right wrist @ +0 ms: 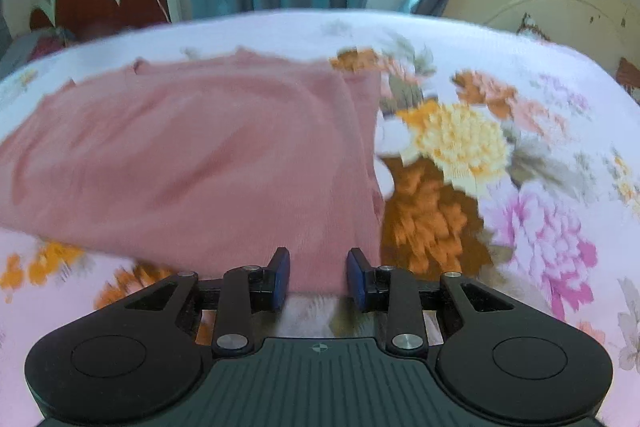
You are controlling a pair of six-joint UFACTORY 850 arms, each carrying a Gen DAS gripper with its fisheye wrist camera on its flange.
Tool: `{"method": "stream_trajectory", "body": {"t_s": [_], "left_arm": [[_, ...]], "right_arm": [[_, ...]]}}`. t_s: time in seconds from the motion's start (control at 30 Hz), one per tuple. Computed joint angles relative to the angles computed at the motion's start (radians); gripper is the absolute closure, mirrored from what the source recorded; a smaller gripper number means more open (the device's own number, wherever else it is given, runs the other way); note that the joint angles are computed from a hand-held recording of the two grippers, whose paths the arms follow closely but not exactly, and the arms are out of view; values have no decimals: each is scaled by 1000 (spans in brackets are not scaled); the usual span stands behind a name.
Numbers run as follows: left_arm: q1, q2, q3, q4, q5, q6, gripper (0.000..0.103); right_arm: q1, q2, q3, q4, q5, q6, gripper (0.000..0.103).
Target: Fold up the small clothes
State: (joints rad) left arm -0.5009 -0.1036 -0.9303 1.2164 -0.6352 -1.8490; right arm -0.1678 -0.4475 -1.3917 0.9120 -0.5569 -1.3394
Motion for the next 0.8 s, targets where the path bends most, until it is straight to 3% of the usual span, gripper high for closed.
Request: {"method": "stream_trajectory", "body": {"t_s": [0.17, 0.27, 0.33, 0.4, 0.47, 0.5, 0.53, 0.57, 0.6, 0.63, 0.8], "left_arm": [[19, 1, 11, -4, 33, -10, 33], [9, 10, -2, -42, 5, -18, 34], [-14, 39, 14, -20, -28, -110, 23], [-35, 81, 52, 4, -21, -247, 21], [-37, 119, 94, 17, 44, -376, 34], [-33, 130, 112, 34, 78, -440, 38], [-31, 139, 131, 67, 107, -532, 46], [-35, 140, 143, 105, 106, -626, 47], [-40, 138, 150, 144, 94, -700, 47], [-39, 136, 156, 187, 90, -778, 47], [12, 96, 164, 444, 99, -1124, 47]], "right_arm": [[3, 10, 23, 20, 25, -49, 73], [1, 8, 13, 0, 14, -6, 73], [-15, 34, 32, 73, -1, -43, 72], [-32, 64, 63, 158, -10, -94, 71], [-51, 75, 73, 199, -63, -106, 50], [-59, 80, 80, 229, -91, -127, 45], [-64, 85, 86, 251, -121, -143, 47], [-66, 89, 91, 270, -147, -157, 58], [-62, 86, 84, 247, -174, -132, 90], [-54, 89, 85, 237, -175, -117, 101], [-2, 75, 56, 238, -196, -67, 101]]}}
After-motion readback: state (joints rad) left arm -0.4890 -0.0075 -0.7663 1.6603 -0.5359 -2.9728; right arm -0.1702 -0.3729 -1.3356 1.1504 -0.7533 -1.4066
